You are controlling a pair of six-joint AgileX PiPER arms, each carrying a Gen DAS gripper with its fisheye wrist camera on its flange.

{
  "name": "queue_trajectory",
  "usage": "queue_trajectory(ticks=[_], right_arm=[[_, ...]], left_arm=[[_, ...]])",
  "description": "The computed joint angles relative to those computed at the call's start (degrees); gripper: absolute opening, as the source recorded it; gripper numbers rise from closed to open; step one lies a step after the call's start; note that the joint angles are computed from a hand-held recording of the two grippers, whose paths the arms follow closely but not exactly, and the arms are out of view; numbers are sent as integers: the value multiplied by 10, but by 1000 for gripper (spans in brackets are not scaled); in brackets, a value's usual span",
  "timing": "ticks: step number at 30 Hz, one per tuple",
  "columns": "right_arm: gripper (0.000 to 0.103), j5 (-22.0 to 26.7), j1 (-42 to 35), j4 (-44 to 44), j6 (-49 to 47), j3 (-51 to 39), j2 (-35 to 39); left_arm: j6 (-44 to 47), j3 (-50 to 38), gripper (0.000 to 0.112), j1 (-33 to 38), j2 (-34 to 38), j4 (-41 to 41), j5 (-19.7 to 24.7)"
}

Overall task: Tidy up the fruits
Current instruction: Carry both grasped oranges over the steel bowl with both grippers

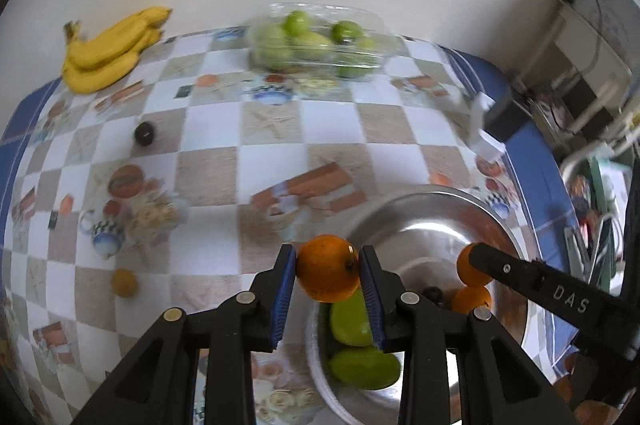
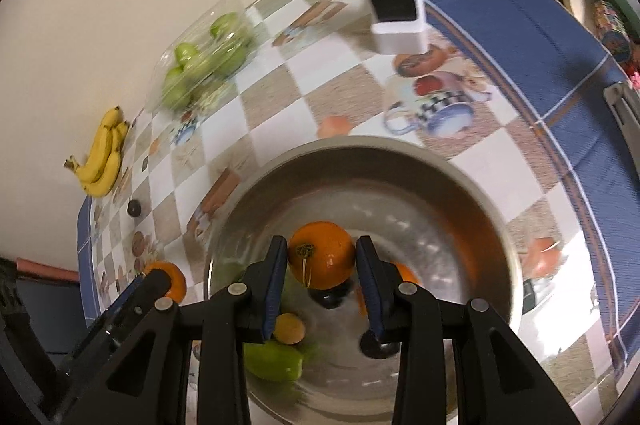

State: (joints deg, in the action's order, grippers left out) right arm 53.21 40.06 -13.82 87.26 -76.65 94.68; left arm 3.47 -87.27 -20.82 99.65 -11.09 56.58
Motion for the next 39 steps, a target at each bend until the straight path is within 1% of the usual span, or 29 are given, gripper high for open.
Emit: queue_trajectory(ticks=[9, 12, 17, 19, 21, 24, 28, 39], right_arm=[[37, 6, -4, -12, 8, 24, -25], [37, 14, -2, -20, 12, 23, -26], [37, 12, -6, -19, 11, 26, -22], [37, 7, -5, -25, 13, 28, -21], [37, -13, -7, -31, 15, 37, -21], [37, 3, -4, -40, 13, 26, -10], [37, -12, -11, -33, 10, 38, -11], [37, -5, -16, -13, -1, 38, -4]], left_arm=[[-4, 10, 35, -36, 4, 3, -25], [-5, 15, 35, -45, 7, 5, -34], [-5, 25, 35, -59, 8, 18, -49], [-6, 27, 34, -63, 9, 20, -52], [-8, 29, 34, -69, 9, 26, -55], [-9, 30, 34, -74, 9, 29, -61], [-14, 28, 34, -74, 11, 34, -60], [-42, 14, 35, -56, 15, 42, -37]])
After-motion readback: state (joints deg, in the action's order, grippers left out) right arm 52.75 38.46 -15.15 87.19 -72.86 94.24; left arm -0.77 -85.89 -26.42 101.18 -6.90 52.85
